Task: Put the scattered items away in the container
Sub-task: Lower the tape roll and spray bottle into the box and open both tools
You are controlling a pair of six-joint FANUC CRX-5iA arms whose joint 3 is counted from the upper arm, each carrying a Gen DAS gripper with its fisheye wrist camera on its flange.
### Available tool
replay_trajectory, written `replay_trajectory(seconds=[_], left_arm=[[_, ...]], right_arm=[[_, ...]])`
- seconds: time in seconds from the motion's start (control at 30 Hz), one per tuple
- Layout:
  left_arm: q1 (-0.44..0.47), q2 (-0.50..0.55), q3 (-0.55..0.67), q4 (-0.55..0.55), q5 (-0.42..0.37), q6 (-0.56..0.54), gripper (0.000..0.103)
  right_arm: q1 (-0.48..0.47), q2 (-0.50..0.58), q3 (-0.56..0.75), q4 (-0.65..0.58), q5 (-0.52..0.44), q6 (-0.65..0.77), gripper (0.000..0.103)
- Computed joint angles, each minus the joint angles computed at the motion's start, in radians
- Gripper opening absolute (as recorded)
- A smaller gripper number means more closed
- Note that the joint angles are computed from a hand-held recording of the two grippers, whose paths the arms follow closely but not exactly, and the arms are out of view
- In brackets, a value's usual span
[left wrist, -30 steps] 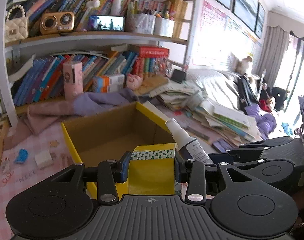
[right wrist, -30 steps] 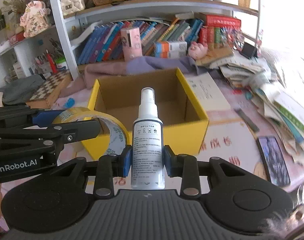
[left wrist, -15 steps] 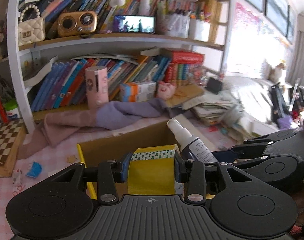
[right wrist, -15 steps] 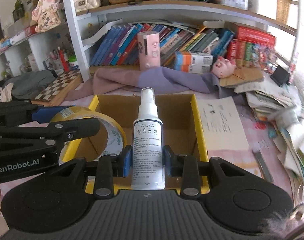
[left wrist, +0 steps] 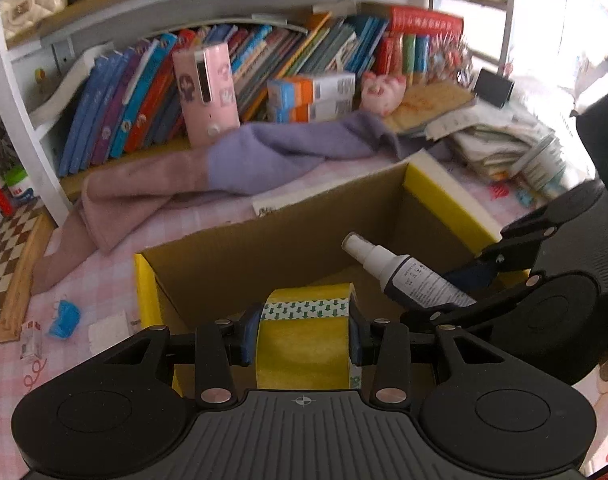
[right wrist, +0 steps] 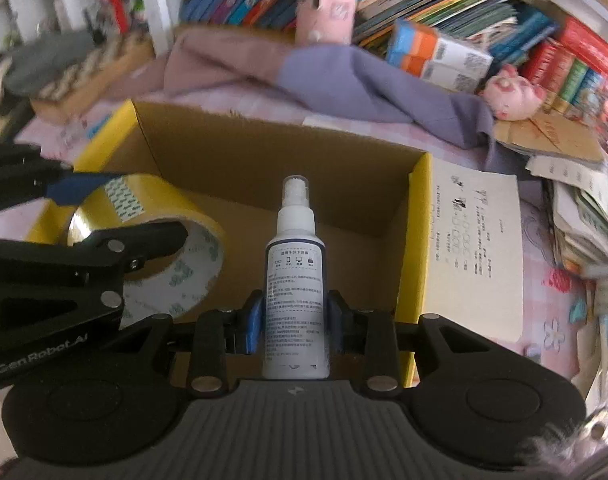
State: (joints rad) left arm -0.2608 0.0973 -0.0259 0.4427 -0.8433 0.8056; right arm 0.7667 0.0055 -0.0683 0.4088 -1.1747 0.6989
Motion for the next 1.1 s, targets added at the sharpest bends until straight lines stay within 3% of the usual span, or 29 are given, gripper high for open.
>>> replay_trajectory(seconds=[0.2, 0.5, 0.67, 0.73, 1.1], left_arm=[[-0.016, 0.036, 0.036, -0.067, 0.004, 0.060, 0.040], [-0.023, 0.054, 0.055, -0.119, -0.010, 0.075, 0.042], [-0.032, 0.033, 0.045, -0.178, 0.042, 0.108, 0.067], [-0.025, 0.022, 0.036, -0.168, 0.050, 0.107, 0.070], [0.036, -0.125, -0.124, 0.032, 0.150, -0.027, 0.097]], right_arm=[[-0.027, 0.057, 0.058, -0.017, -0.035, 0.127, 0.026], [-0.029, 0.079, 0.066, -0.039, -0.035, 0.172, 0.025], [-0.022, 0.069, 0.045, -0.022, -0.024, 0.150, 0.024], [-0.015, 0.057, 0.032, -0.007, -0.015, 0.126, 0.025], [0.062, -0.080, -0.090, 0.152, 0.037, -0.119, 0.043]])
